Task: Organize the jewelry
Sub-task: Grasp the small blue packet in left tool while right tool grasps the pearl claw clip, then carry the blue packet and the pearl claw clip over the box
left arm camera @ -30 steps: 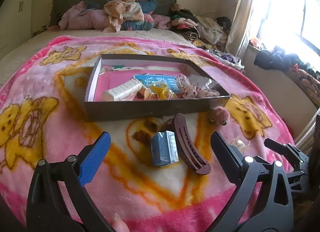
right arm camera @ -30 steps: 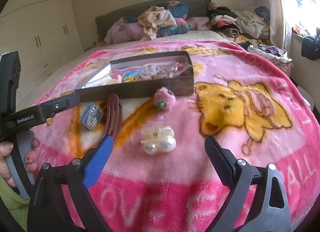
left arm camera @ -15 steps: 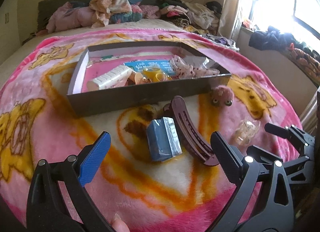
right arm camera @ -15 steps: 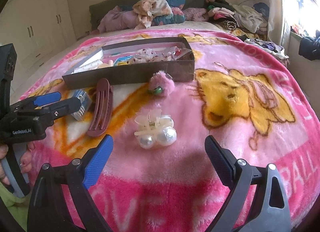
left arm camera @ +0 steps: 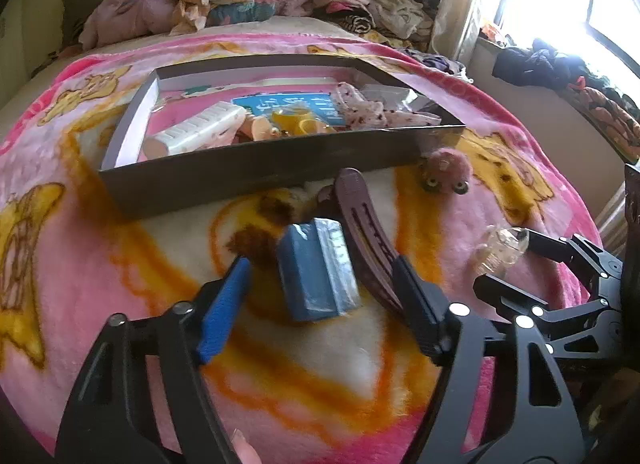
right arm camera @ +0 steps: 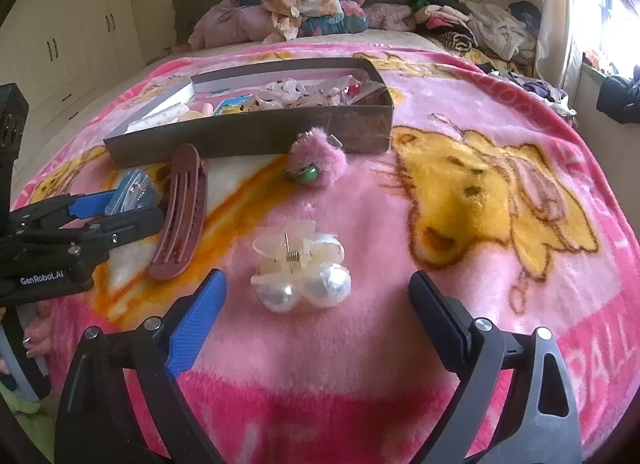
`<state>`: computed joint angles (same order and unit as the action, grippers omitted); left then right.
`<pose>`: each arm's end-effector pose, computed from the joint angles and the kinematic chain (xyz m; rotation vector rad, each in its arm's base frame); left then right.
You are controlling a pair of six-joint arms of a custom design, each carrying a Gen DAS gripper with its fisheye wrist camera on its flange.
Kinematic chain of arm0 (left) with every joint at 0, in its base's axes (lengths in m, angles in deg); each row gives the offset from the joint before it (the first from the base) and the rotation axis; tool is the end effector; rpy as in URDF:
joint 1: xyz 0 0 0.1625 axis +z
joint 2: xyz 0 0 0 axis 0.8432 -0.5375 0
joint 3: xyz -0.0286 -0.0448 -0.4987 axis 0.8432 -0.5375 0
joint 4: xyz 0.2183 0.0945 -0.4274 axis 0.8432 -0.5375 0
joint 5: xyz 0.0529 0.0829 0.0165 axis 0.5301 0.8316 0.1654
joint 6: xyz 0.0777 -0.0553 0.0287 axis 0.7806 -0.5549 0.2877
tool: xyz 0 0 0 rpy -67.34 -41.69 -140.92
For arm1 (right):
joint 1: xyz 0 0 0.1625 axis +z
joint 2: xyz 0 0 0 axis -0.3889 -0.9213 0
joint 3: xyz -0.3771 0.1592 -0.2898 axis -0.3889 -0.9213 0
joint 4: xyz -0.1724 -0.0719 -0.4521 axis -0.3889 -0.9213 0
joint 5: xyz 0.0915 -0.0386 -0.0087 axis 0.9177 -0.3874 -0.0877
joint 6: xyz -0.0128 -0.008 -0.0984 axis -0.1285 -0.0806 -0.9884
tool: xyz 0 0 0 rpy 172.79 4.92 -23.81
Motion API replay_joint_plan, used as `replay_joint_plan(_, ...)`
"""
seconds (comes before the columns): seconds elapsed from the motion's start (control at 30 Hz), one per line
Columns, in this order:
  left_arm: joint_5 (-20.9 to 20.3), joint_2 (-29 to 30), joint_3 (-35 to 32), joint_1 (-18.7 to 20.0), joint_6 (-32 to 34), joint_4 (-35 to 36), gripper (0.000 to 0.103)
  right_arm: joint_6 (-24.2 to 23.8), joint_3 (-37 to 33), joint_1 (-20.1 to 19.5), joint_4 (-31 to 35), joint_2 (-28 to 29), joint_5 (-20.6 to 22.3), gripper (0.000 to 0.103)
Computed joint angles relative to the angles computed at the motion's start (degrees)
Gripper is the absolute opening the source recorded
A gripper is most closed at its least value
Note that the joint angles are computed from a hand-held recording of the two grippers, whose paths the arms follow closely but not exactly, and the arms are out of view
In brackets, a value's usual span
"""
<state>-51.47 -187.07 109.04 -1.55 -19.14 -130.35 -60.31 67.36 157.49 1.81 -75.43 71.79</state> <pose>-0.0763 -0.4160 0.3140 1.1137 2.5387 -0.5337 0.3728 -0.3164 -0.0047 0.1288 -2.1570 1.0019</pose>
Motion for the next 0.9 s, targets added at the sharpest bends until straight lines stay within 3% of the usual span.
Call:
replay_joint_plan(0.33, 1.74, 0.65, 0.1, 0.33, 0.77, -1.45, 0.032, -0.88, 0.37, -0.73, -1.23, 0.04, 1.48, 0.065)
replay_joint_plan(0.43, 1.86, 0.55, -0.02, 0.42, 0.93, -1.2, 0.02, -0.81, 0.75, -0.48, -1.73, -0.03, 2.18, 0.052)
replay_joint_plan(0.5, 1.86, 0.51, 0.01, 0.35, 1.37, -1.18, 0.018, -0.67, 1.3, -0.4, -2.12, -0.54, 2.3, 0.042)
replay_joint_plan(0.9, 1.01, -1.98, 0.28, -1.21, -0.12, 0.6, 0.018, 0.55, 2.54, 1.32, -3.08, -2.48, 0.25, 0.042)
